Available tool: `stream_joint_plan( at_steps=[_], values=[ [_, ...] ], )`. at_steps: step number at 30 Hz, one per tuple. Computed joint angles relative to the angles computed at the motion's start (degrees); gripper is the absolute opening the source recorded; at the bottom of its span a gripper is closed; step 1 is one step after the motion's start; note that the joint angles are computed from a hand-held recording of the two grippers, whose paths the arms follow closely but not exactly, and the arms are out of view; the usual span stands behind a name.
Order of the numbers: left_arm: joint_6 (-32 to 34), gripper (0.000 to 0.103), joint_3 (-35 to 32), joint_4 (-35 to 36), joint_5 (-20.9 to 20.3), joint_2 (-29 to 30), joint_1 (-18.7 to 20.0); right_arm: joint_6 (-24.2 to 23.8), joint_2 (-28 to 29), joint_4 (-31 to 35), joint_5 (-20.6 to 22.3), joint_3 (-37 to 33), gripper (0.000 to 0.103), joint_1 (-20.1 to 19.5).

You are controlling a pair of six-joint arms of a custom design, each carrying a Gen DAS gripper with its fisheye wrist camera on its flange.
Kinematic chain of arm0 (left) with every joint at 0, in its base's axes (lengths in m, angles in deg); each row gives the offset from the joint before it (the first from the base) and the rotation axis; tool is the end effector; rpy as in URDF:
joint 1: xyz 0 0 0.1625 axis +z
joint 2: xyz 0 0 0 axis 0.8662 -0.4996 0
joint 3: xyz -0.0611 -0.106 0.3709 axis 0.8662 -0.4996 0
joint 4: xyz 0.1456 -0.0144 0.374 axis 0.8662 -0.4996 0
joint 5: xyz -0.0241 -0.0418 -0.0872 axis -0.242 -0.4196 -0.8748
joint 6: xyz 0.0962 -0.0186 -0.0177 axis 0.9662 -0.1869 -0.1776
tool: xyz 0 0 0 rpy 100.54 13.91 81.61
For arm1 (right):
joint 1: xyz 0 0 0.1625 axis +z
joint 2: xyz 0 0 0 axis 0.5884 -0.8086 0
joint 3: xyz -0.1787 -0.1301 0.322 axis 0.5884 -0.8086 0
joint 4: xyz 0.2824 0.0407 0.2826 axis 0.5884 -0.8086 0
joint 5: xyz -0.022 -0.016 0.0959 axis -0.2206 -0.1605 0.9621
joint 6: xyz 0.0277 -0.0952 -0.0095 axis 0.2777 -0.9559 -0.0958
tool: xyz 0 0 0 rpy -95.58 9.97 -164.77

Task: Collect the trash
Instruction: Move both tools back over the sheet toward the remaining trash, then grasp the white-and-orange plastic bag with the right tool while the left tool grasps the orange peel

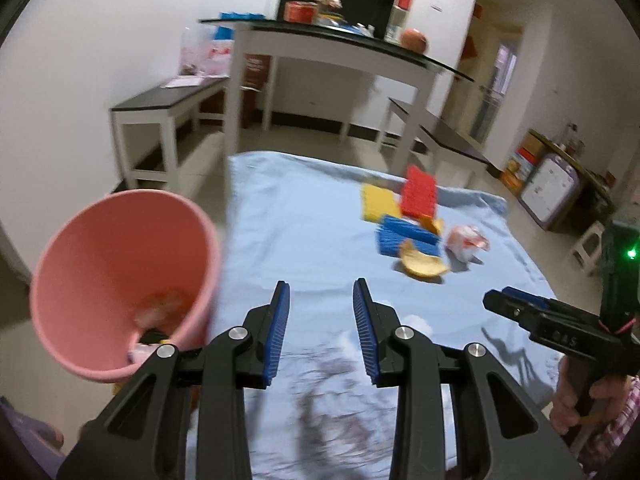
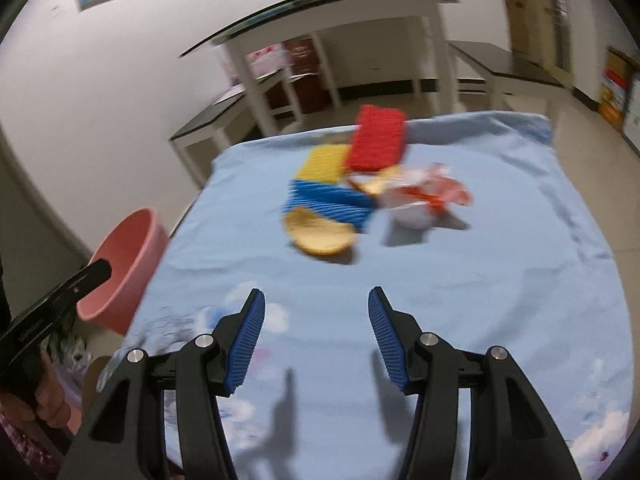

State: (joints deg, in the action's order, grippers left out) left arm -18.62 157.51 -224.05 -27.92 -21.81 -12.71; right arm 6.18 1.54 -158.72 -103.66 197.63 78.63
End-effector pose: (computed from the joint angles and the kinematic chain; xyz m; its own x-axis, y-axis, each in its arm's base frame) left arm -0.1279 -0.4309 0.3052 -0.8150 0.2315 -0.5311 0.5266 0.6785 -0.5123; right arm 0.2806 -0.4255 0.1155 -0.8895 -0.0439 0.4548 -0.3267 0.7571 -0.5658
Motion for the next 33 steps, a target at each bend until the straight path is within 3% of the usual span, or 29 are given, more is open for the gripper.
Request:
stream_joint_plan(
  at_steps=[10,17,24,29,33],
  values=[
    [2.3,0.033,-7.3,-3.5,-7.7,13.3,2.5,0.2,-3.6,-2.3,-0.5,2.3,0.053,-3.6],
    [4.2,0.033,-13.0,-4.0,-8.5,23.3,4.6,0.6,-5.2,-0.9,0.1,2.2,0.055,-5.7],
    [2.7,0.033,-17.3,-1.1,-8.1,28.3,7.2,0.4,-4.9,0.3,1.4,-0.1,0.058,-7.1],
    [2.4,0.008,-18.0,-0.4,-9.0,29.2,8.1,-1.8,-3.6,-0.4,2.5,-3.1,0.058,-7.6],
    [3.2,0.004,-16.7,-1.9,-8.8,28.0,8.0,-0.1,-3.8,2.2,4.9,-5.9,0.059,-9.8]
  ],
)
